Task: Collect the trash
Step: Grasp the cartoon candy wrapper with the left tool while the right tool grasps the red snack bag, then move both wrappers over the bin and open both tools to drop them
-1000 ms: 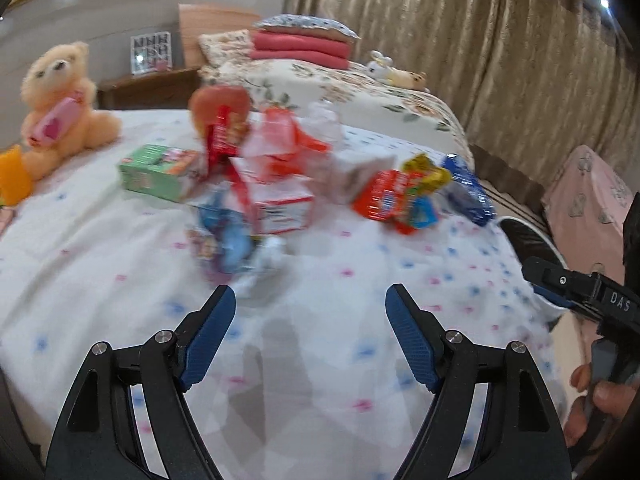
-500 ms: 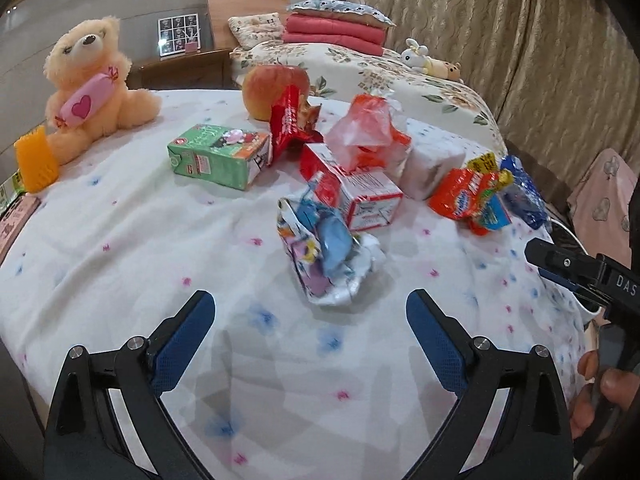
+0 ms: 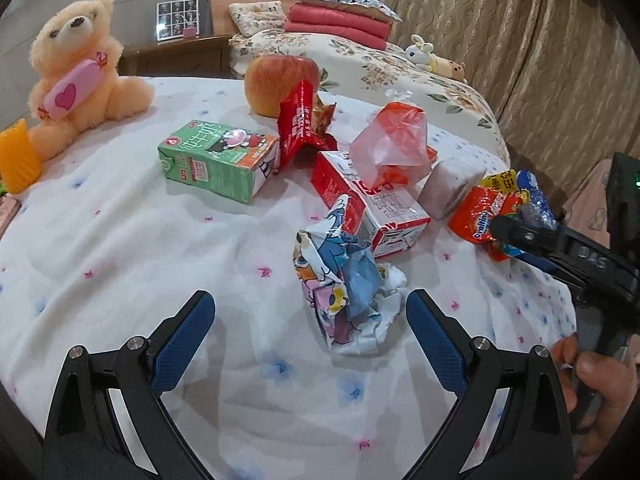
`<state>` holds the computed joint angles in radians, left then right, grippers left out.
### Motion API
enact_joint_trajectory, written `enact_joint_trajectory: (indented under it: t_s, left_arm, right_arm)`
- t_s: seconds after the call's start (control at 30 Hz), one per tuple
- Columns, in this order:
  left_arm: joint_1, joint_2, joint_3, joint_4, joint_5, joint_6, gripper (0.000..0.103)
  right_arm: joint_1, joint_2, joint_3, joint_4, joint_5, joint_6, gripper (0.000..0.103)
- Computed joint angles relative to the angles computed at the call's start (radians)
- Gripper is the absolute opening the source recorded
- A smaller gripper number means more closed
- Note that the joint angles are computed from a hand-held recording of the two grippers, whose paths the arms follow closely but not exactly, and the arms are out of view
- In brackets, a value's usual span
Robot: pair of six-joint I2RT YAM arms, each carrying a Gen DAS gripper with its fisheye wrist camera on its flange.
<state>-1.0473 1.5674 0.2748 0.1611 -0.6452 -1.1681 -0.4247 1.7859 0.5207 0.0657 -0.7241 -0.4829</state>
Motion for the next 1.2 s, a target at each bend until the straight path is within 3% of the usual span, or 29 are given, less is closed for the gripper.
enact_joint_trajectory:
  t_s: [0.03, 0.07, 0.1, 0.17, 0.23, 0.33, 0.67, 1.0, 1.2]
  left_arm:
    - [-0.003, 0.002, -0.002, 0.013, 0.002, 0.008, 0.09]
    - [0.002, 0.006, -0.007, 0.037, 0.011, 0.03, 0.075]
    - [0.006, 0.016, -0.005, 0.059, 0.031, 0.053, 0.068]
    - [0.005, 0.027, -0.015, 0.114, 0.055, 0.08, 0.047]
    - [-0.017, 0.024, -0.013, 0.124, 0.053, 0.082, 0.036]
    - [-0.07, 0.016, 0.006, 0.093, 0.027, 0.06, 0.03]
    - [-0.165, 0.071, 0.113, 0.095, 0.046, 0.079, 0.028]
    - [-0.184, 0.159, 0.277, 0.085, 0.094, 0.179, 0.028]
    - [-0.182, 0.221, 0.367, 0.089, 0.13, 0.236, 0.028]
  right_arm:
    - [0.007, -0.004, -0.006, 0.009, 0.006, -0.001, 0.052]
    - [0.014, -0.001, -0.007, 0.005, 0.016, -0.007, 0.031]
    - [0.014, 0.008, -0.001, -0.012, 0.015, -0.022, 0.027]
    - [-0.001, 0.005, -0.011, -0.014, 0.001, -0.037, 0.026]
    - [-0.033, -0.01, -0.019, -0.037, -0.019, -0.063, 0.026]
    - [-0.099, -0.036, -0.024, -0.11, -0.054, -0.14, 0.025]
    - [-0.399, -0.023, 0.054, -0.43, -0.116, -0.475, 0.025]
    - [-0.59, 0.035, 0.182, -0.598, -0.137, -0.63, 0.023]
    - [-0.665, 0.091, 0.262, -0.638, -0.137, -0.653, 0.023]
